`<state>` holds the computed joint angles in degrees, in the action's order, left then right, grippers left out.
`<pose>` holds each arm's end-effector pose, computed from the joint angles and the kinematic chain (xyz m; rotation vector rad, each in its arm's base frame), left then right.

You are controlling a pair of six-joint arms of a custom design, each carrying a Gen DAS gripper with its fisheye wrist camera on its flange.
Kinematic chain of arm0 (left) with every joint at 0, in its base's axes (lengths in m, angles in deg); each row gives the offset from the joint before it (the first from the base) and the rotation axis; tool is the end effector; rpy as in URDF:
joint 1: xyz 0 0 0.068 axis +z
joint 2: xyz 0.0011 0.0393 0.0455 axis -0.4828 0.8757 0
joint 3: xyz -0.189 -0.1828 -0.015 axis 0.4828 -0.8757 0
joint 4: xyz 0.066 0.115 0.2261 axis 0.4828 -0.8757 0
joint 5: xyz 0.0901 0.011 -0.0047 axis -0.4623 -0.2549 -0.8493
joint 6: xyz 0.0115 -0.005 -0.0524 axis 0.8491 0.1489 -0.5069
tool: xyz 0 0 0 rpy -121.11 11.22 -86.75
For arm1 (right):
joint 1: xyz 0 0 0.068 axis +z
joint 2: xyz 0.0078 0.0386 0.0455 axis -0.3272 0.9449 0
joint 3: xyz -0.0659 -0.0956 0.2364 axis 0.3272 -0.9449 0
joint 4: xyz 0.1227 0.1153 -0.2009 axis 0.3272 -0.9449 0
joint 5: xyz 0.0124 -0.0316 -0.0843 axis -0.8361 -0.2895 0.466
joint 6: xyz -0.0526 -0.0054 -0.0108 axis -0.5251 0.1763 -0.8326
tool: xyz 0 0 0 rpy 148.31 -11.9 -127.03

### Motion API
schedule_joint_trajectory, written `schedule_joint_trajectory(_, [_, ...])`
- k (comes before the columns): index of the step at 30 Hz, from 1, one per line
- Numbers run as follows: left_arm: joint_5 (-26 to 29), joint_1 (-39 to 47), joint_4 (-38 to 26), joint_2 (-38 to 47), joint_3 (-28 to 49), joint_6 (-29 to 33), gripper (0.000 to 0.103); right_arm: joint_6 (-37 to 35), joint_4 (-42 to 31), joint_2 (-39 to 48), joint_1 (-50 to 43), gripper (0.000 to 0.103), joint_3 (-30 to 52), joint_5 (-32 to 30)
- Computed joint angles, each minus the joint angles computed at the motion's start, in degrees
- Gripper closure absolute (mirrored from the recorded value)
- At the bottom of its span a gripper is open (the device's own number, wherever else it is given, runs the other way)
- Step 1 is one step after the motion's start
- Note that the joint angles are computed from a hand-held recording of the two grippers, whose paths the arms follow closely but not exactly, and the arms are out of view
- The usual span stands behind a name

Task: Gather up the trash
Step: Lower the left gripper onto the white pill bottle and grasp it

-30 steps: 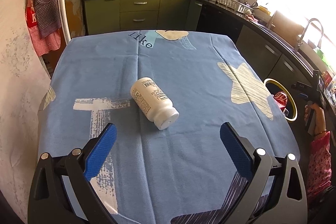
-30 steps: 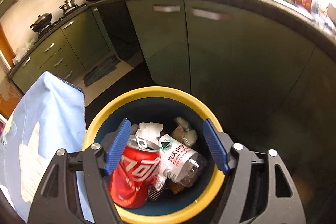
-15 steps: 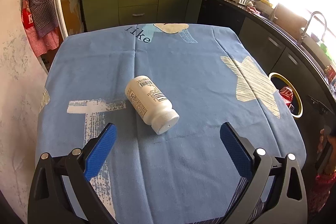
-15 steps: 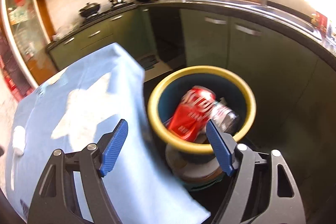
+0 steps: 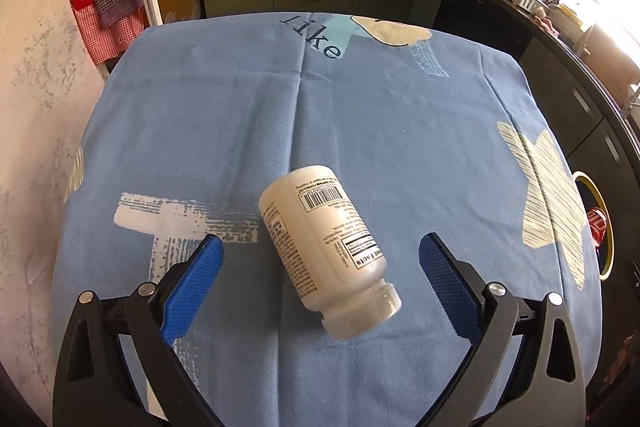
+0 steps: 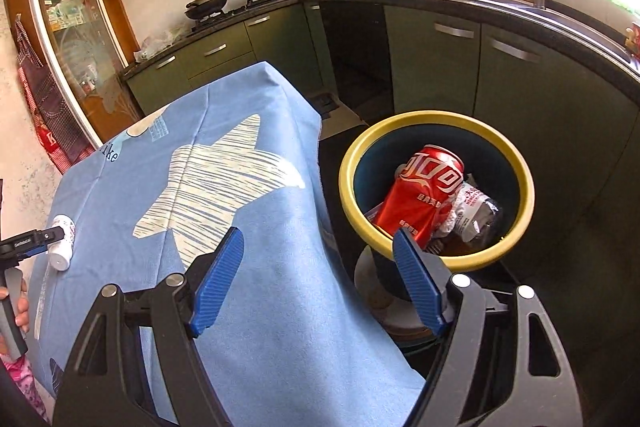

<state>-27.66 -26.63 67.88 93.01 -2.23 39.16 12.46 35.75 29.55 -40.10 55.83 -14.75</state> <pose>0.2883 0.0184 0.1407 -0.7384 2.4667 0.0935 0.3248 -0.1029 0.1678 -0.2646 2.3406 0.4053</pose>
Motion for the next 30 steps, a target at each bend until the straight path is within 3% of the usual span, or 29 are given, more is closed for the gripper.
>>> schedule_joint_trajectory(17, [-1.09, -0.10, -1.17, 5.93, 3.89, 0.84, 0.033, -0.80, -1.47, 1.78, 0.47, 0.030, 1.34, -0.49])
schedule_joint_trajectory(20, [-0.76, -0.23, -1.25, 6.25, 4.01, 1.26, 0.042, -0.88, -1.69, 1.57, 0.45, 0.030, 1.34, -0.67])
schedule_joint_trajectory(30, [-2.59, -1.45, -1.02, 5.79, 3.69, 2.56, 0.049, -1.01, -1.93, 1.50, 0.37, 0.030, 1.39, -0.77])
